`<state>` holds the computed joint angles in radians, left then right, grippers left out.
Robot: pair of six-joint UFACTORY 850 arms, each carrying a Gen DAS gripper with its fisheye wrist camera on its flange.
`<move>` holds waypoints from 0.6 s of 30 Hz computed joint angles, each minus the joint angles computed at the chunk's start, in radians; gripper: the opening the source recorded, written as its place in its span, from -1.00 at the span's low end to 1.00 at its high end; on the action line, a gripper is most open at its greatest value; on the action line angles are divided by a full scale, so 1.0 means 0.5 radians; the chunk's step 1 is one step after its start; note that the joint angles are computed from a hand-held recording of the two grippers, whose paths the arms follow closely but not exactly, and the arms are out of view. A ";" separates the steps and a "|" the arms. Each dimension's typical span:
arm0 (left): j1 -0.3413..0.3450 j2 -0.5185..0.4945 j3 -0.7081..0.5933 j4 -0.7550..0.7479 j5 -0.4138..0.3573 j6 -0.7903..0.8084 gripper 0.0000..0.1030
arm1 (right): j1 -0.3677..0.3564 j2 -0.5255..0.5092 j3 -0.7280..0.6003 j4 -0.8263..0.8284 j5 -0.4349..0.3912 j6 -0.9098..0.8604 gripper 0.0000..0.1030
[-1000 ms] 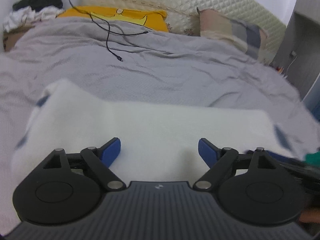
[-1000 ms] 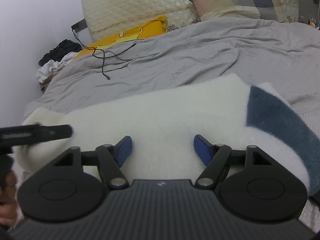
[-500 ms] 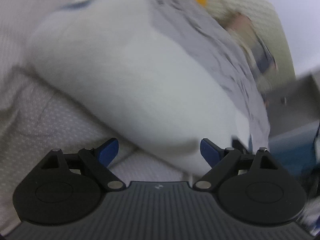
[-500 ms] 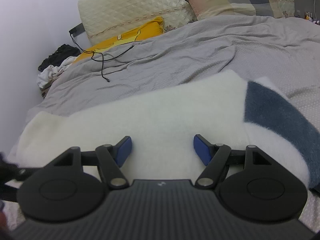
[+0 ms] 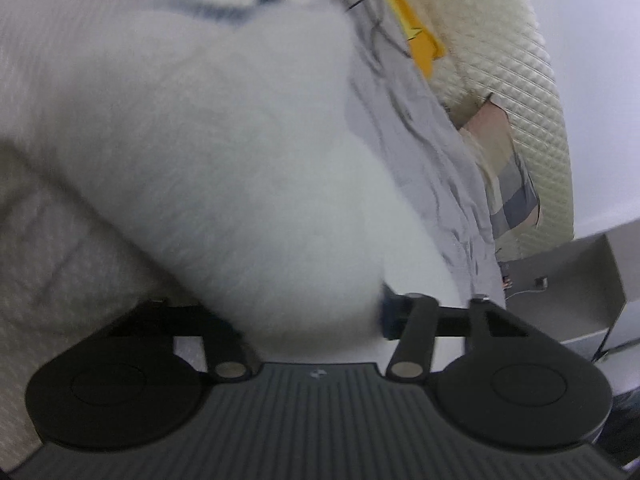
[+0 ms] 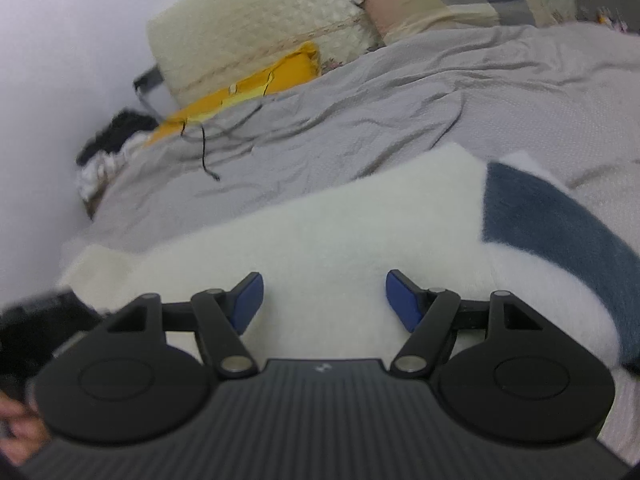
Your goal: Fold large clothes
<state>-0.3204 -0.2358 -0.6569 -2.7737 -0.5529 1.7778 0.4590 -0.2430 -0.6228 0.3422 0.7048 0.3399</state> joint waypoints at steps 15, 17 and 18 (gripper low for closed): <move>-0.003 0.100 0.073 -0.093 -0.062 0.219 -0.01 | -0.245 -0.261 0.039 -1.445 0.690 2.000 1.00; -0.007 0.100 0.070 -0.110 -0.064 0.234 -0.01 | -0.262 -0.311 0.014 -1.476 0.738 2.118 1.00; -0.003 0.094 0.062 -0.097 -0.063 0.216 -0.01 | -0.269 -0.323 0.018 -1.492 0.782 2.198 1.00</move>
<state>-0.3219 -0.1889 -0.6258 -2.8224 -0.5846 1.8860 0.3243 -0.4047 -0.6138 -0.4040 1.0957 1.4391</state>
